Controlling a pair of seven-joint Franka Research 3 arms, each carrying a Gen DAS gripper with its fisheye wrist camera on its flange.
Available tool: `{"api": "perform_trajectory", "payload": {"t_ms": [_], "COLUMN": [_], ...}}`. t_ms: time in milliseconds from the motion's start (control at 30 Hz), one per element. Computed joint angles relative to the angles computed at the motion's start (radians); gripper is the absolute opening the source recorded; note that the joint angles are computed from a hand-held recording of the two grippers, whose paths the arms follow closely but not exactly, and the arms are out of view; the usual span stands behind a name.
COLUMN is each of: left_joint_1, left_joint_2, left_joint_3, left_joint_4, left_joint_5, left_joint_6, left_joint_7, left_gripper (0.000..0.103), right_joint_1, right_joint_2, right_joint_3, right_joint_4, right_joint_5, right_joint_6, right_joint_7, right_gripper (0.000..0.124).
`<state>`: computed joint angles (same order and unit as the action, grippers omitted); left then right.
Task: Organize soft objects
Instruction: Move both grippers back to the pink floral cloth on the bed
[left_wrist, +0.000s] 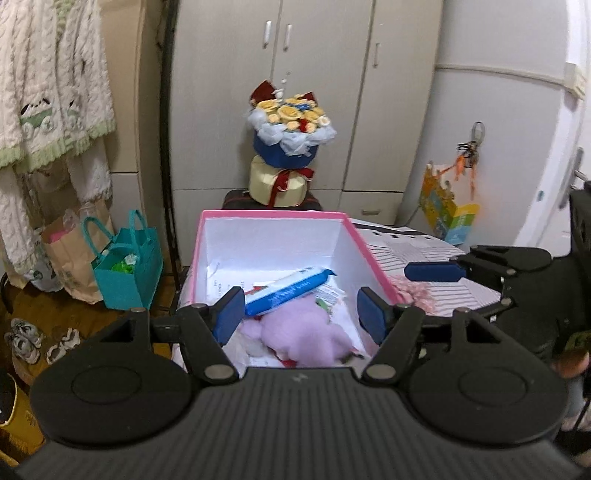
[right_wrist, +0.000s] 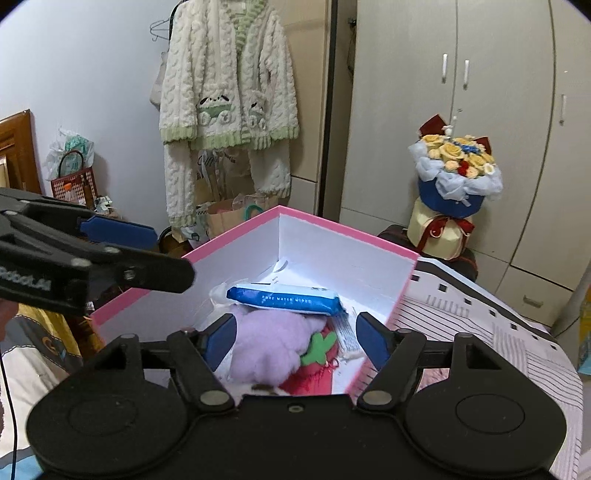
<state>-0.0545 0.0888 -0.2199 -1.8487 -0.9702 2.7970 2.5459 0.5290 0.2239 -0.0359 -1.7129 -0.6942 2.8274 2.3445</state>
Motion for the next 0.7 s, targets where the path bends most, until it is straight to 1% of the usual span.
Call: {"api": "perform_trajectory", "payload": {"t_ms": [100,233,433,500,567,600,667,700], "left_joint_1": [-0.004,-0.034,-0.083,-0.097,-0.111,-0.117,-0.131,-0.138], "left_joint_2": [-0.044,-0.089,-0.139,-0.148,-0.151,-0.152,-0.155,-0.155], "left_joint_3": [0.001,0.022,0.054,0.061,0.063,0.062,0.061,0.060], "left_joint_4": [-0.040,-0.083,-0.132,-0.141,-0.146,-0.148,-0.152,-0.152], "left_joint_5": [-0.052,-0.091,-0.136,-0.141,-0.145,-0.143,-0.148,-0.161], "left_joint_6": [-0.011,-0.017,-0.040,-0.058,-0.070,-0.075,-0.080,-0.082], "left_joint_7": [0.061,0.115,0.171,0.170,0.176,0.179,0.198,0.210], "left_gripper": [0.067,0.068,0.069,0.070,0.071,0.071,0.071,0.071], "right_joint_1": [0.002,-0.029,-0.103,-0.136,-0.178,-0.201,-0.257,-0.281], "right_joint_2": [-0.054,-0.126,-0.235,-0.271,-0.311,-0.330,-0.361,-0.376], "right_joint_3": [0.000,0.032,0.091,0.107,0.121,0.133,0.169,0.185], "right_joint_4": [-0.057,-0.135,-0.251,-0.298,-0.353,-0.375,-0.403,-0.417], "right_joint_5": [-0.035,-0.073,-0.146,-0.182,-0.241,-0.283,-0.402,-0.443], "right_joint_6": [0.002,0.004,0.007,0.041,0.106,0.124,0.132,0.130], "right_joint_7": [0.040,0.071,0.154,0.187,0.247,0.294,0.419,0.460], "right_gripper": [0.076,0.076,0.076,0.078,0.080,0.080,0.080,0.080]}}
